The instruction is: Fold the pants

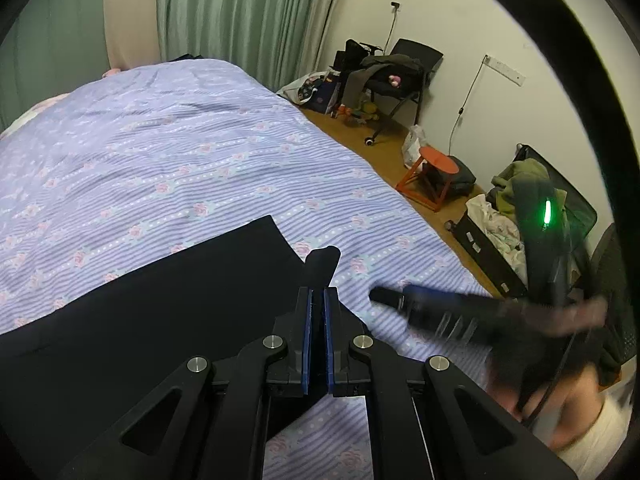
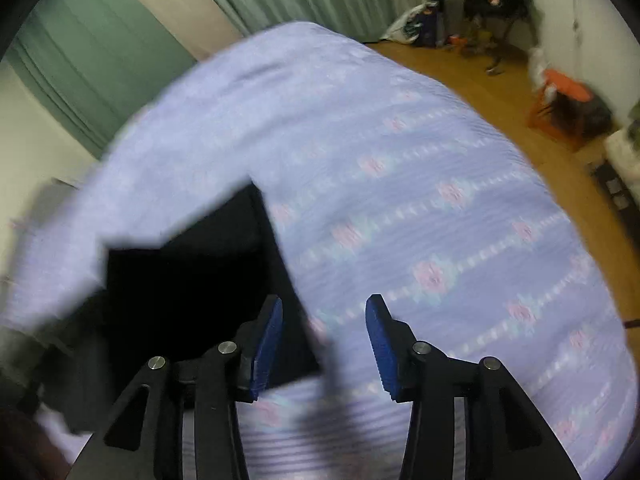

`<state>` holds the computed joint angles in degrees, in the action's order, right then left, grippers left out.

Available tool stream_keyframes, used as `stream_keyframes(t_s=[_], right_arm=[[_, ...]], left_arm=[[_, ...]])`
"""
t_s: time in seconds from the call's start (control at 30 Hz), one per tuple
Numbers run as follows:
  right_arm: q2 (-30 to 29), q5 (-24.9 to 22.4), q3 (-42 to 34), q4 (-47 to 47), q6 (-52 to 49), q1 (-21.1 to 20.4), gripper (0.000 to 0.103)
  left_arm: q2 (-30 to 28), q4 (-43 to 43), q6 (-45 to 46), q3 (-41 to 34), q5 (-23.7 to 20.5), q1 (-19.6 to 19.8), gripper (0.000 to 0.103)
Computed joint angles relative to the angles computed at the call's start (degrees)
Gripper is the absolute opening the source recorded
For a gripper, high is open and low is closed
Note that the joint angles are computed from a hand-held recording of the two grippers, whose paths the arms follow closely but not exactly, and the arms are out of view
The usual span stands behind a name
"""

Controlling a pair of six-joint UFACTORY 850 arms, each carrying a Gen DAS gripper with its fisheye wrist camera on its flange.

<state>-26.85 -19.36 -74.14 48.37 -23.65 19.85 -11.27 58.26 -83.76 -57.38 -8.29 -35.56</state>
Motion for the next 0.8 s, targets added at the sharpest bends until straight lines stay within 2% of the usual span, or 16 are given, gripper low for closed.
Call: stream_keyframes(t_s=[0.07,0.13,0.2,0.3,0.4,0.57,0.67,0.8], right_arm=[[-2.86,-11.76,-4.18,11.99,-8.15,-3.63,0.044],[-7.70,-21.91,-9.27,16.79,-9.89,-5.70,0.045],[-11.62,-26.81,-14.79,13.76,-6.65,-5.89,0.044],[-16.71,-31.92,-22.39,8.64,-3.11,-4.85,0.044],[-22.09,-37.55,-29.39,7.50,-0.26,-3.83,0.044],[-26.37,-39.79,-34.75,5.55,3.00,-2.48,0.042],[-26.50,-40.79,-35.25,4.30,3.02,-2.48,0.039],[-21.78,-36.27,-28.45,7.81,1.21,-4.18,0.039]], left_arm=[[0.11,3.50,-4.07,0.34,-0.02,-0.08,0.007],[0.07,4.77,-6.31,0.53,0.11,-0.06,0.007],[-0.16,5.89,-8.40,0.58,0.27,-0.08,0.007],[-0.66,4.25,-7.02,0.16,0.42,-0.13,0.007],[-1.26,1.96,-4.79,-0.50,0.13,-0.33,0.007],[-1.83,-1.35,-1.12,-1.44,0.31,0.09,0.006],[-1.15,3.98,-5.49,-0.79,-0.83,-0.46,0.006],[-0.18,11.99,-12.76,-0.16,-1.95,-1.35,0.002]])
